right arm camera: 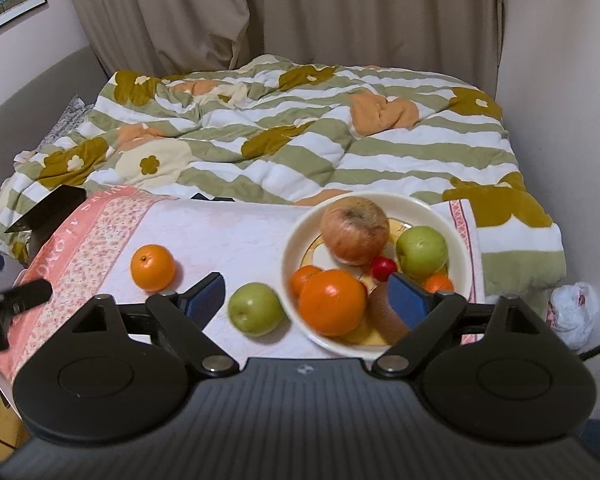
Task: Organize fruits
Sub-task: 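Pull both open tools back toward the last orange and green apple, then grasp the orange with the left tool while the right tool grasps the small green apple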
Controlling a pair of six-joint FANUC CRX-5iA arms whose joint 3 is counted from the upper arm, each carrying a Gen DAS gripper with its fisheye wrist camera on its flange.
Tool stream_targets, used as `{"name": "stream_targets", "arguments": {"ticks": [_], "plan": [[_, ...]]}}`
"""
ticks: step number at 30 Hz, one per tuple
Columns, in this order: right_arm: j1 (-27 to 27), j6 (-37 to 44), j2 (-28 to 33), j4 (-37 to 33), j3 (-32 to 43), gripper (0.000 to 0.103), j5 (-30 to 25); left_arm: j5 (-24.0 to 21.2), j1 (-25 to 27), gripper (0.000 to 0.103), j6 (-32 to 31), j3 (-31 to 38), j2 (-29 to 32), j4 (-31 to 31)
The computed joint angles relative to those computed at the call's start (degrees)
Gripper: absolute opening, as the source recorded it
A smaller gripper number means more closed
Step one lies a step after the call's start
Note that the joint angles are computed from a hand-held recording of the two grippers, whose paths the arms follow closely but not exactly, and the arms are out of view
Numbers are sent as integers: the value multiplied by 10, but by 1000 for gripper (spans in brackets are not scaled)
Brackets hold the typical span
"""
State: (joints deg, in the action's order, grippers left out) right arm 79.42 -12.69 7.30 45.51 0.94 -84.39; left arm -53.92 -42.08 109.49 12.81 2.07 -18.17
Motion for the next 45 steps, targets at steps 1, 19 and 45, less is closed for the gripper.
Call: {"name": "stream_targets", "arguments": {"ticks": [1,19,45], "plan": [[1,-4,9,0,9,103,-6,9,12,103,-21,-7,-2,14],[-31,-115,178,-96,205,103,-104,70,143,103,-443,-53,82,318],[-82,-124,208,-141,208,103,-56,28,141,64,-533,2,200,415]]}}
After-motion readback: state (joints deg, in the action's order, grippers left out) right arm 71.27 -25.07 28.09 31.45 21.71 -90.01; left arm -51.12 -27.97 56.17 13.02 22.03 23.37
